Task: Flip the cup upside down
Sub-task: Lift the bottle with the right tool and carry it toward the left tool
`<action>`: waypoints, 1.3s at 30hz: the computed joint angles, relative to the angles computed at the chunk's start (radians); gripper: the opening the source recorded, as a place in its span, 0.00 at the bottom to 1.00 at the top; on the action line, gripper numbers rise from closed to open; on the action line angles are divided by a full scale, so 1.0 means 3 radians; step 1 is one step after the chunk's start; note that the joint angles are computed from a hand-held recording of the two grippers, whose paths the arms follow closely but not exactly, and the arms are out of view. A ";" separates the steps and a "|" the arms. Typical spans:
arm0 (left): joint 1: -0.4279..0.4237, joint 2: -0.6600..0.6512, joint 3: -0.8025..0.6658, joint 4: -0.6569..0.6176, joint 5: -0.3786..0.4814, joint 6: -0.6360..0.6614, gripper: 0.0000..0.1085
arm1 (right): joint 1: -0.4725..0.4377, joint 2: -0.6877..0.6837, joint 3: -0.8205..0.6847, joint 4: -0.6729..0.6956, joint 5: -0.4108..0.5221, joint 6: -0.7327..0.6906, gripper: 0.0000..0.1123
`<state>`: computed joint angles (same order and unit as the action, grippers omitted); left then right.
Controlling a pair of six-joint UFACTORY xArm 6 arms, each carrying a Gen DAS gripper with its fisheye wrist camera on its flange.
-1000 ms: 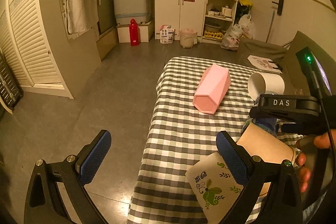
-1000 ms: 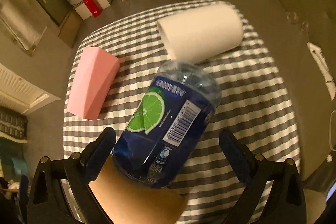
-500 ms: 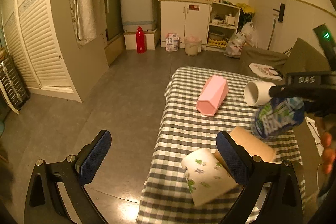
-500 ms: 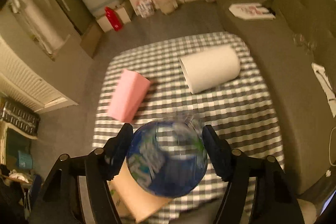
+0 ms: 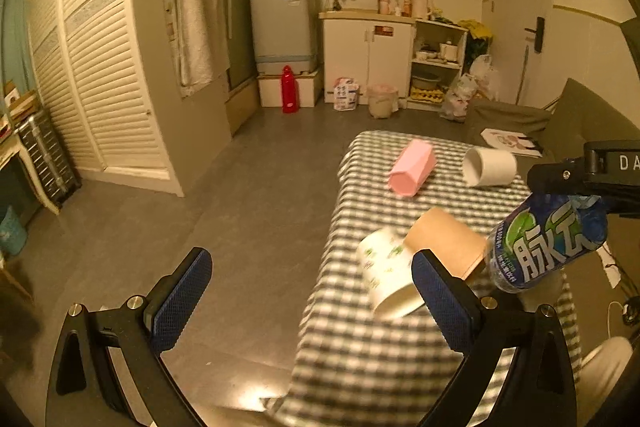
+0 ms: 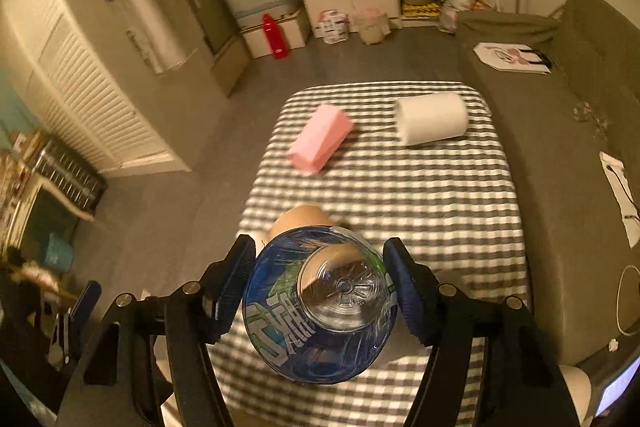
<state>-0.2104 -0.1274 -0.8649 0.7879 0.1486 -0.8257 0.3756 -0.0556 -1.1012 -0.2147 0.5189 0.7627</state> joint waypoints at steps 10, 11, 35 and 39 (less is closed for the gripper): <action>0.0239 -0.0295 0.0478 0.0086 -0.0023 -0.0085 0.95 | 0.0302 -0.0018 0.0341 -0.0761 -0.0231 0.0398 0.59; 0.0246 -0.0294 0.0496 0.0072 -0.0029 -0.0074 0.95 | 0.0330 -0.0048 0.0424 -0.0877 -0.0265 0.0447 0.59; -0.0184 -0.0429 0.0656 -0.0409 0.0308 0.0261 0.95 | 0.0398 -0.0651 0.1547 -0.1332 -0.0714 0.0936 0.63; -0.0346 -0.0501 0.0658 -0.0641 0.0432 0.0367 0.95 | 0.0313 -0.0947 0.1647 -0.1178 -0.0689 0.0750 0.66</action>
<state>-0.3143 -0.2777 -0.6674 0.5955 0.2783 -0.7156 0.4695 -0.3398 -0.6071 -0.5680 0.3122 0.9878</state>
